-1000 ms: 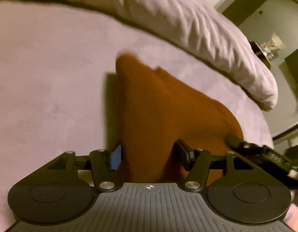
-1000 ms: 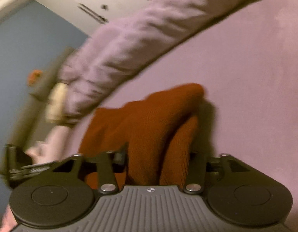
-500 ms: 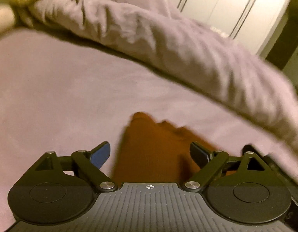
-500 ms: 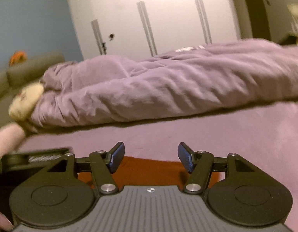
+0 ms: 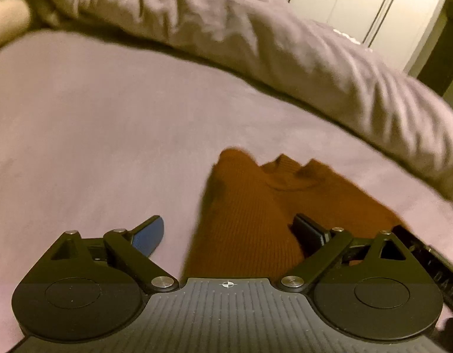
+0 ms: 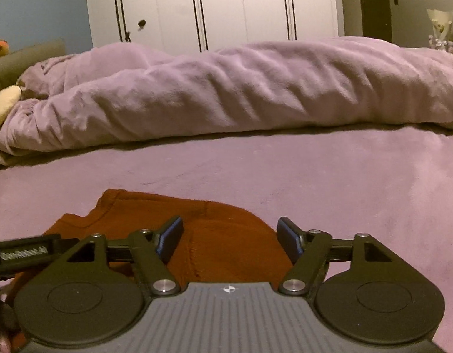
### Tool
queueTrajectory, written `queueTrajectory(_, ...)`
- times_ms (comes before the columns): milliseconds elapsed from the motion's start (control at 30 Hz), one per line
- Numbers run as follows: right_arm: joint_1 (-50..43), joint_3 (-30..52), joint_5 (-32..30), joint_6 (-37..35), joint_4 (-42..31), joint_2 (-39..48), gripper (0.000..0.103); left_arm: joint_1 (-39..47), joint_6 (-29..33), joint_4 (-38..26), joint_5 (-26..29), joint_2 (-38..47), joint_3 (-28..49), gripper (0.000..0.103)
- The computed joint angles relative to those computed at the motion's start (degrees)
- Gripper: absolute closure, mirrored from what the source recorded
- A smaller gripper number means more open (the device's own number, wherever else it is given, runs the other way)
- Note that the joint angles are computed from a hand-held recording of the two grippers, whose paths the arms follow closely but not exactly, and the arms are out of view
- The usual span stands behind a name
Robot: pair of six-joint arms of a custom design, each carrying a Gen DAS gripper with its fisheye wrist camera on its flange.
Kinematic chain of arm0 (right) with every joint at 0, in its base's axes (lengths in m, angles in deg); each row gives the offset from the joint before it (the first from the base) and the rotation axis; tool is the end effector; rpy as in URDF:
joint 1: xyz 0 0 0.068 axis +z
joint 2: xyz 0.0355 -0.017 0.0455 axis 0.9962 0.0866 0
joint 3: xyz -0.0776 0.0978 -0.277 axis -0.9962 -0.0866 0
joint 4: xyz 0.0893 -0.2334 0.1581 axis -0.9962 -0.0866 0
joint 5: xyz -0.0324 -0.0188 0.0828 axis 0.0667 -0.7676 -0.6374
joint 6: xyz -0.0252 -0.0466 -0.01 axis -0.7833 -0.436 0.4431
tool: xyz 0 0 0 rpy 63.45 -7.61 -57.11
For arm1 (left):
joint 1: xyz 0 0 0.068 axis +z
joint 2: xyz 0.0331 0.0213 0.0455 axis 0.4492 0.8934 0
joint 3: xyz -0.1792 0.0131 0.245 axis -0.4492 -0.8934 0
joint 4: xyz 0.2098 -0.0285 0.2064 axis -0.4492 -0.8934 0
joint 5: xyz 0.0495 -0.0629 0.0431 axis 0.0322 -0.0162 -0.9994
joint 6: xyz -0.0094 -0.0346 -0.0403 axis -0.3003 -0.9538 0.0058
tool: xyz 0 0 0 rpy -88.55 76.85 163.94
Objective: Fold small clothes
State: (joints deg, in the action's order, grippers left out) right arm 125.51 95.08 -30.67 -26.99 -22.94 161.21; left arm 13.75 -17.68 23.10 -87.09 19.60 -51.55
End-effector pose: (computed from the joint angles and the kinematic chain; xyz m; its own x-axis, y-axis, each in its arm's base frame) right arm 0.2791 0.2188 0.1871 -0.5813 0.0449 -0.8124 -0.0963 0.9877 0.1235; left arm 0.2755 -0.0594 0.1985 -0.6691 -0.3997 -0.6265 -0.2559 0.9154 -0.3106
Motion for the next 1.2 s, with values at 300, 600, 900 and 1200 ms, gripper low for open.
queueTrajectory(300,18.2,-14.9,14.5,2.7,-14.0,-24.7,0.020,-15.0,1.4,-19.4,-11.7,-32.7,-12.4,0.001)
queueTrajectory(600,16.5,-10.8,9.7,8.0,-27.9,-24.1,0.004,-20.0,5.5,-29.9,-15.8,-27.7,-6.1,0.000)
queueTrajectory(900,33.4,-2.7,7.4,33.7,-58.9,-28.5,0.004,-34.0,-13.3,-53.3,-14.6,-34.9,-1.9,0.000)
queueTrajectory(1200,42.4,6.8,5.4,44.4,-72.5,-22.8,0.004,-45.8,-23.1,-62.6,-19.6,-35.6,1.8,0.000)
